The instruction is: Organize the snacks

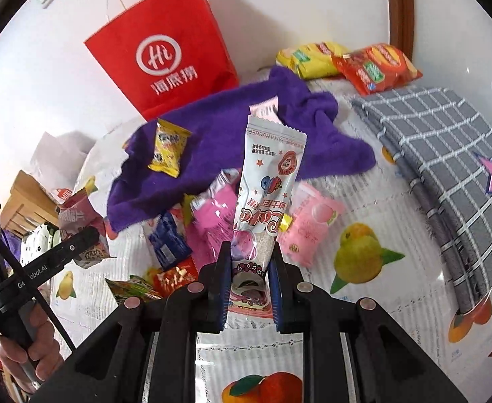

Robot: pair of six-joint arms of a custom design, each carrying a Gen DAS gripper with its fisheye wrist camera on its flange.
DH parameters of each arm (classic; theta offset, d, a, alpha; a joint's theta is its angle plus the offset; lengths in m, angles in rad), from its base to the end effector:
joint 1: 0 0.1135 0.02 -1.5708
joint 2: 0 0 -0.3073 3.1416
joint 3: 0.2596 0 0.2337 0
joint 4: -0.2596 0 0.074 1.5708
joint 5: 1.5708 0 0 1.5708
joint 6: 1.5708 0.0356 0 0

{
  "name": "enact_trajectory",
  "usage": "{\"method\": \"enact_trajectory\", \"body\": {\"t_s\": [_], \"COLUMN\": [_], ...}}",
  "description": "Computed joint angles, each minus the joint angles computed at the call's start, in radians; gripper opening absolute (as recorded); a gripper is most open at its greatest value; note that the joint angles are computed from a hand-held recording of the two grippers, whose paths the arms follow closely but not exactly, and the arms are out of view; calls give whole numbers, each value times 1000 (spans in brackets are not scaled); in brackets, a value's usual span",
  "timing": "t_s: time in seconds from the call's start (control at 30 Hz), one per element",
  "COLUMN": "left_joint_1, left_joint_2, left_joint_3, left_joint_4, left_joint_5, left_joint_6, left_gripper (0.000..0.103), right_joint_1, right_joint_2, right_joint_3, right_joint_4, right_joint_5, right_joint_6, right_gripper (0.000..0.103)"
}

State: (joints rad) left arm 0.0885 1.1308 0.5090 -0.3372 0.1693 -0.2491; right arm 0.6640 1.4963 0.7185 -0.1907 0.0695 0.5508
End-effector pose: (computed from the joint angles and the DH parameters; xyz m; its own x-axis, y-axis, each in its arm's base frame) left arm 0.1702 0.0091 0.2194 -0.7925 -0.3143 -0.5226 -0.1920 0.9420 -0.2753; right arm 0.2080 0.1596 0.2139 -0.8585 -0.0088 -0.5127 -0.1578 0.9559 0.2477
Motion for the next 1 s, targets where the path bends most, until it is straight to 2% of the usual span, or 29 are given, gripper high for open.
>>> {"method": "enact_trajectory", "body": {"t_s": [0.17,0.47,0.73,1.0], "left_joint_1": [-39,-107,-106,-121], "left_joint_2": [-64,-108,-89,-16], "left_joint_3": [40,68,76,144], "left_joint_4": [-56,-88,-73,-55], "left_joint_5": [-57,-133,-121,-169], "left_joint_6": [-9,-38,-39,-13], "left_gripper": [43,43,43,43], "right_joint_1": [12,6,-17,-89], "right_joint_2": [-36,-69,-60,-9], "right_joint_3": [14,-14,7,109], "right_joint_4": [-18,-6,-13,-23], "right_joint_5": [27,49,63,36], "right_joint_6": [-20,-30,-68,-136], "right_gripper": [20,20,20,20]}}
